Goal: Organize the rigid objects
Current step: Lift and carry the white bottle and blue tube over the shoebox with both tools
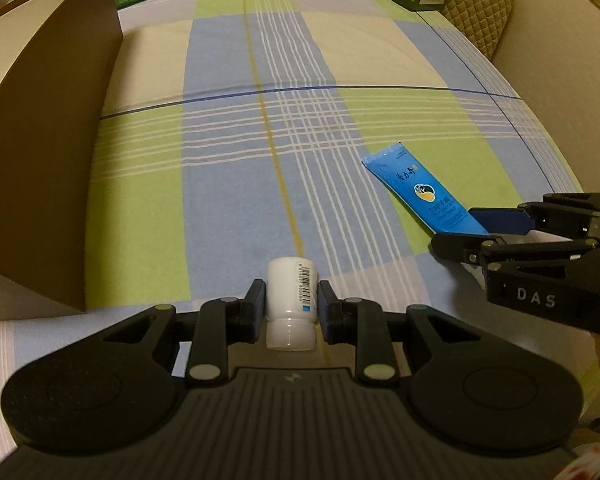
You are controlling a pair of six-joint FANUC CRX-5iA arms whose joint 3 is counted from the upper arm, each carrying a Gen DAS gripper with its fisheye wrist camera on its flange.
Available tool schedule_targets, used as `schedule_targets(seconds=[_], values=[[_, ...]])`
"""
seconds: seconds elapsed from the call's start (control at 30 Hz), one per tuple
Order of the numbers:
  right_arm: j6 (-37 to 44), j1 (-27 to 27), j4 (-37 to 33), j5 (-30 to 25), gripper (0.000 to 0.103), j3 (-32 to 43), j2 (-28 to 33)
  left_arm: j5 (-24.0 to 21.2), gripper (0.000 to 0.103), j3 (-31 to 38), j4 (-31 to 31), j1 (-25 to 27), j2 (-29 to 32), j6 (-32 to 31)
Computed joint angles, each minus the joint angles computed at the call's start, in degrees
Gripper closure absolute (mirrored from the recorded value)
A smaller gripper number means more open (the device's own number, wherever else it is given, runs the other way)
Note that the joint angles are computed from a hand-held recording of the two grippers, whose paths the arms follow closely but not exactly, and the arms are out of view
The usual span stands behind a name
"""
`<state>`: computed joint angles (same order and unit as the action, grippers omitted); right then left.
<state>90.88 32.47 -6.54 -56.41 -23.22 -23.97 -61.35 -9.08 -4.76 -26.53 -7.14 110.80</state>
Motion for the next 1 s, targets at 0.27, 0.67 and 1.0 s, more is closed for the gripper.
schedule_targets(seconds=[0.27,0.67,1.0], values=[[-0.3,0.8,1.2,0.6,0.068,-0.8,-0.5,-0.1,0.08,-0.2,-1.3,-0.8,-0.5,1.7],[-1.4,1.9,2.3,0.4,0.07,-1.1,-0.8,0.0,0.081,-0.6,-1.5,-1.0,-1.1,1.8],[-2.0,1.8,0.2,-0.8,0.071,0.5,-2.3,1.7,0.081,-1.3,-0.8,-0.8,-3.6,1.1]])
